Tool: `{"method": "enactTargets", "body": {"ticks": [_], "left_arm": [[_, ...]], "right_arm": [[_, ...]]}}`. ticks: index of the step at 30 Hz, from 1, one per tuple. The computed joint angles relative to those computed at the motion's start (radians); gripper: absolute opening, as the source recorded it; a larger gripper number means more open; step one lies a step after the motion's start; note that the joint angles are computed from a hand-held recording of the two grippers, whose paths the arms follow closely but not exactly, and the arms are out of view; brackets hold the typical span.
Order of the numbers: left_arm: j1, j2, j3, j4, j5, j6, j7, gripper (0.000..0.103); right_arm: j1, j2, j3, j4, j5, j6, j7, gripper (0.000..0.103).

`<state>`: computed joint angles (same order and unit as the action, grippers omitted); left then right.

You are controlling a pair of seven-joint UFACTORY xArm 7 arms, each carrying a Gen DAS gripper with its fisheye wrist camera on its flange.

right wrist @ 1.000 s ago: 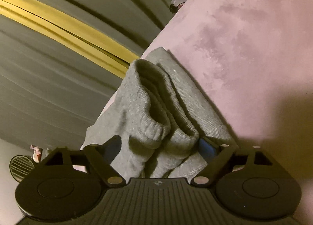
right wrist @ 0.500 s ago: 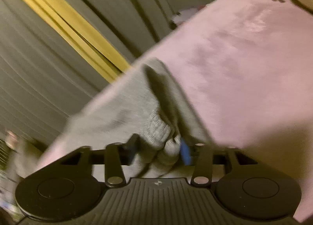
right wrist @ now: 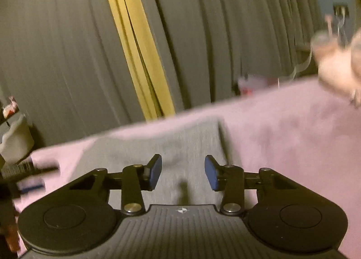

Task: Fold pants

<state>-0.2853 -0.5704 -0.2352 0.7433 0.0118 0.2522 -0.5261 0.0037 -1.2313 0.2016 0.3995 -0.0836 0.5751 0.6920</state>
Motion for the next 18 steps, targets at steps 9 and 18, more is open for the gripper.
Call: {"method": "enactTargets", "body": {"ticks": [9, 18], "left_arm": [[0.354, 0.289, -0.326, 0.294, 0.373, 0.224, -0.273, 0.098], [0.118, 0.207, -0.06, 0.181, 0.138, 0.244, -0.125, 0.103]], "right_arm": [[-0.053, 0.061, 0.023, -0.037, -0.085, -0.002, -0.037, 0.053], [-0.02, 0.057, -0.055, -0.073, 0.026, 0.023, 0.047, 0.092]]}}
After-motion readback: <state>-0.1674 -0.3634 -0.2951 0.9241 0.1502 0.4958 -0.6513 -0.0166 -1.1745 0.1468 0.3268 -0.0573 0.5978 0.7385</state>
